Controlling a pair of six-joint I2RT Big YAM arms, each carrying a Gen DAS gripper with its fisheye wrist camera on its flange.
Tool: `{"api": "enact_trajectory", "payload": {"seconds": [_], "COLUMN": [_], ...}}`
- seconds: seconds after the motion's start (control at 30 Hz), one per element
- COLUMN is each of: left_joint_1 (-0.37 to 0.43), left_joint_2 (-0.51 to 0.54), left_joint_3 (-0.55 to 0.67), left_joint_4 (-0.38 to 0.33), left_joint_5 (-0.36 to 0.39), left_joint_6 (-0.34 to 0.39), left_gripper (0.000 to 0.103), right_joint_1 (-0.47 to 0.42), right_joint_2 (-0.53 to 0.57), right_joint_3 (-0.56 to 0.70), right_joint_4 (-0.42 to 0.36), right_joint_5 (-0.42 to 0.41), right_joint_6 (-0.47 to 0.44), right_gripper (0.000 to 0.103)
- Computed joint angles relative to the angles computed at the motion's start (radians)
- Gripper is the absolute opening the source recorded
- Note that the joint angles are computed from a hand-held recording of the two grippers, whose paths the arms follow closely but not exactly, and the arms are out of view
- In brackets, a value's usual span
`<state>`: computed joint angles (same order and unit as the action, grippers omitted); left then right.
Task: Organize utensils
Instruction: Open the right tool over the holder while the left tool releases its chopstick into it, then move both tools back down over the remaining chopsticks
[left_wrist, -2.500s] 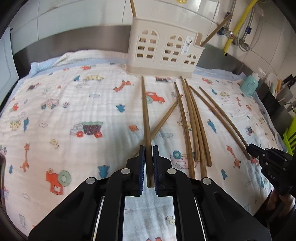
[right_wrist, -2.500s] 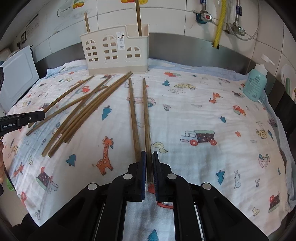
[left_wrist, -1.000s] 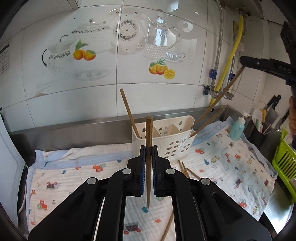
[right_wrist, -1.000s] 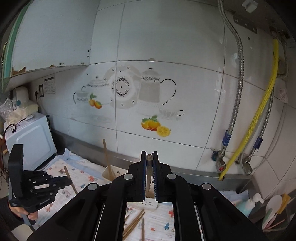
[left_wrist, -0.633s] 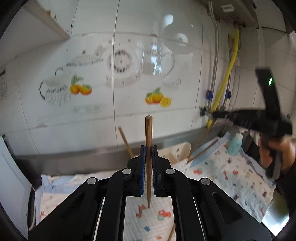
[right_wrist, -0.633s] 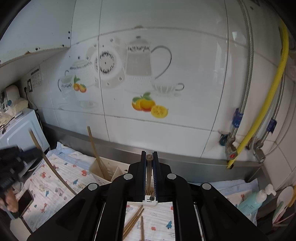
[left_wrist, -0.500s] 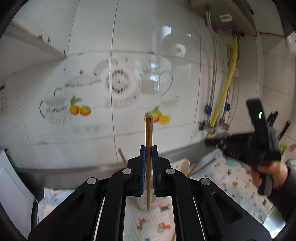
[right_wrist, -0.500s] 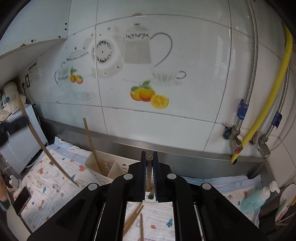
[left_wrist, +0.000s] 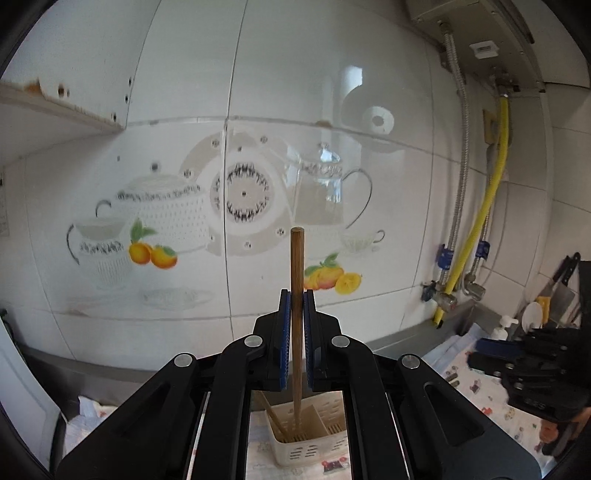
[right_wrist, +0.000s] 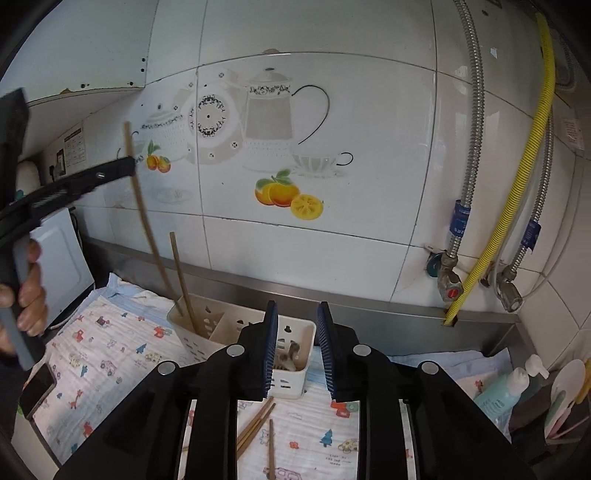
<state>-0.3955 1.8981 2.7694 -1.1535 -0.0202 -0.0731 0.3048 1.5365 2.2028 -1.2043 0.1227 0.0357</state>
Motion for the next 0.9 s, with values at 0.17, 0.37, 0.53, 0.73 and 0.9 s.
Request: {"api": "enact_trajectory", "payload": {"seconds": [0.17,0.37,0.53,0.73,0.9], "left_joint_1": [0.01,0.02,0.02,0.022,0.023], "left_joint_2": [-0.007,0.0,-0.025,-0.126,-0.284], "left_joint_3": [-0.063,-0.093,-0.145,-0.29,-0.541], "left_joint_4": [0.01,-0.015,0.004,0.057,0.137], "left_joint_5": [0.005,0.014,0.026,0.047,0.065], "left_joint_6": [-0.024,-0.026,-0.016,-0.019,-0.005], "left_gripper": [0.005,0.006,0.008,0.009,0.009], "right_joint_1": [0.013,0.028,0.038,0.049,0.066], "right_joint_2": [-0.074,-0.163,-0.222,-0.299,-0.377], "right_joint_3": [-0.114,-0.252,-0.356,-0.495,-0.64], "right_joint_4": [0.048,0.1,0.122,0.129,0.131], "right_joint_5": [0.008,0.014,0.021,0.023,0.019], "right_joint_6": [-0.008,0.008,0.035,0.094,0.171], "right_gripper": [0.026,0.033,0.034,0.038,0.038]}}
